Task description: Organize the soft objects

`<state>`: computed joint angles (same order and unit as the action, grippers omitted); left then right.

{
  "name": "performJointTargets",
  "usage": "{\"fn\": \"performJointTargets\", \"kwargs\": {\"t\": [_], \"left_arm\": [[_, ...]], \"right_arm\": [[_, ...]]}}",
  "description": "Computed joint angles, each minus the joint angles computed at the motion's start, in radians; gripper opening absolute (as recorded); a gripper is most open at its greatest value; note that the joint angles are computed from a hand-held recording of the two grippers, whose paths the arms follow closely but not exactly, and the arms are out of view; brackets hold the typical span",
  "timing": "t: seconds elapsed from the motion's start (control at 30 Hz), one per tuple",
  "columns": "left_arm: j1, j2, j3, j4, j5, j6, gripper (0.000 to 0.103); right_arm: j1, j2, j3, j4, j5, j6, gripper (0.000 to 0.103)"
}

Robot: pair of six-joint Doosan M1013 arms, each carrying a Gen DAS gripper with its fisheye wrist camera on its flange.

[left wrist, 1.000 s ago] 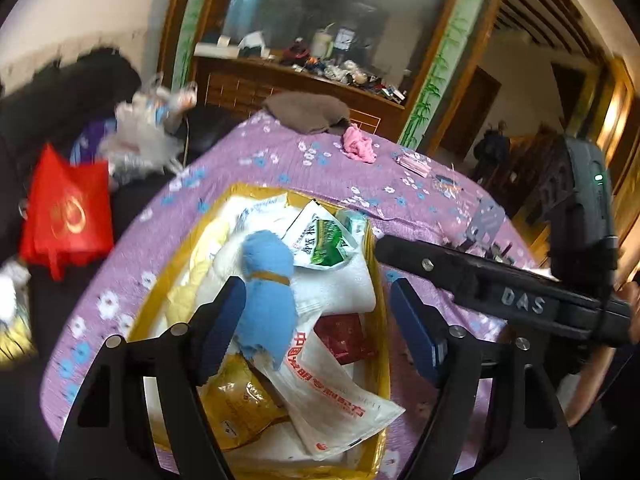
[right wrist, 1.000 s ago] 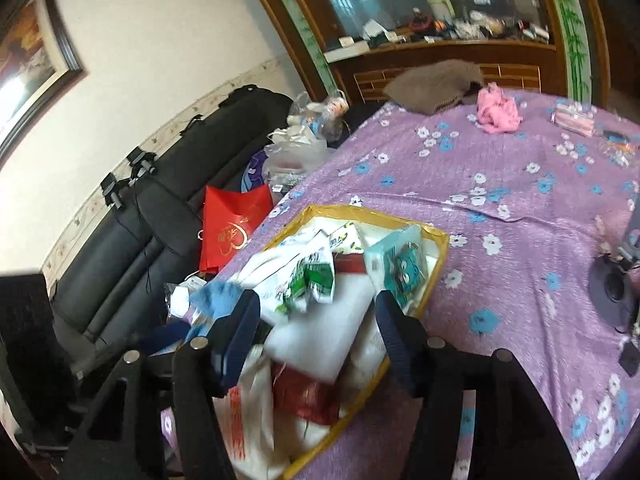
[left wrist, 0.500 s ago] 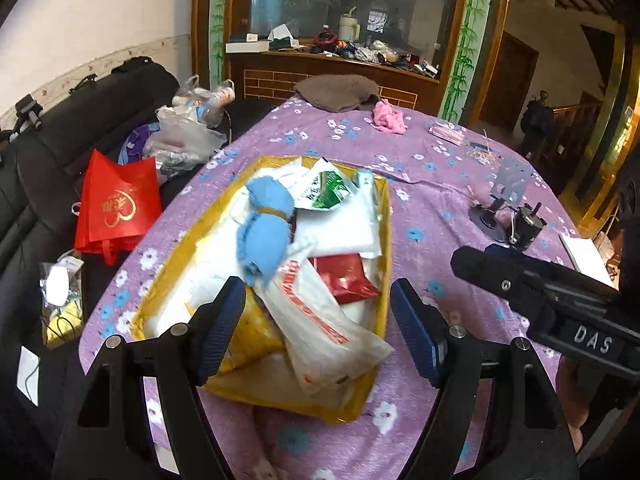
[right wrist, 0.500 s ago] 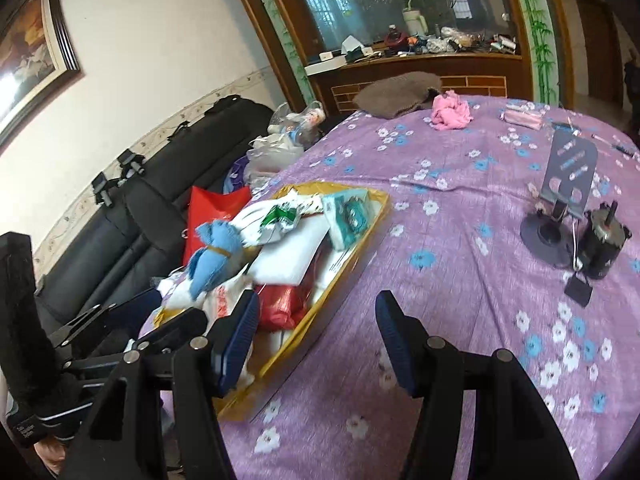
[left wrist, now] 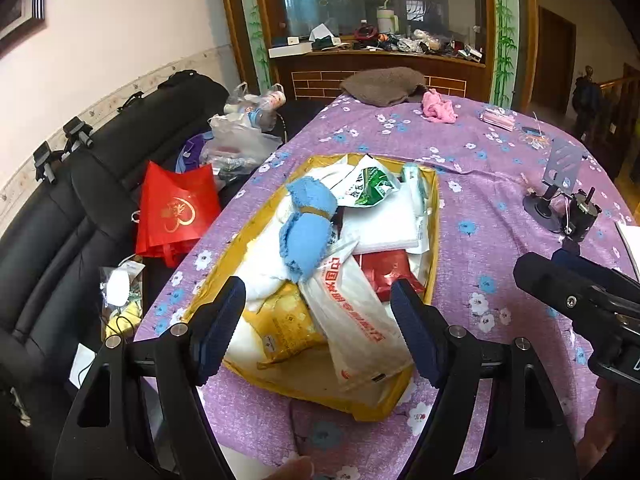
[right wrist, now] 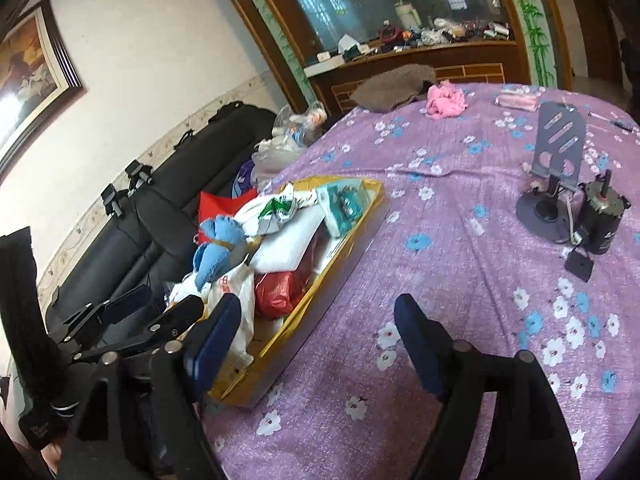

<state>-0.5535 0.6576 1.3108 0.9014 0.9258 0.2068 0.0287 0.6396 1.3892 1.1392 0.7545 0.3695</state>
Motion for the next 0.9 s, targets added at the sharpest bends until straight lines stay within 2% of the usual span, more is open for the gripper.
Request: {"fn": "performJointTargets", "kwargs": {"t": [0.07,0.2,0.3,0.43,0.53,0.67,0.77,0.83,0.9], "left_arm": [[0.004,0.004,-0.007,-0.035,-0.007,0.033,0.076],[0.002,0.013,-0.016,-0.026,-0.005,0.050,0.076],[0.006,0.011,-0.017,-0.062,-0.031,0.082,0.076],[0.001,0.015,-0.020,-0.028,-0.009,0.059,0.076],[0.006,0.008,-0.008,-0.023,-0.028,0.051,0.076],[0.015,0.021,-0.035,-0.064,0.015,0.083,0.076],[0.031,0.010,-0.017,-0.091,-0.036,0.086,0.076],[0.040,0.002,-0.007,-0.116,-0.056,0.089,0.076],[0.043,-0.008,0.016,-0.093,-0.075,0.063,0.076]], "right_arm": [[-0.001,0.003,-0.005,-0.018,0.004,0.036,0.079],[0.003,0.013,-0.020,-0.048,0.022,0.059,0.079],[0.009,0.015,-0.022,-0.072,0.019,0.085,0.079],[0.023,0.006,-0.011,-0.097,-0.042,0.087,0.079],[0.023,0.011,-0.020,-0.103,-0.018,0.105,0.079],[0.032,0.004,-0.011,-0.108,-0.056,0.097,0.079],[0.038,0.018,-0.034,-0.119,-0.029,0.131,0.079],[0.045,0.016,-0.030,-0.115,-0.044,0.131,0.079],[0.048,0.019,-0.033,-0.120,-0.035,0.131,0.079]]}}
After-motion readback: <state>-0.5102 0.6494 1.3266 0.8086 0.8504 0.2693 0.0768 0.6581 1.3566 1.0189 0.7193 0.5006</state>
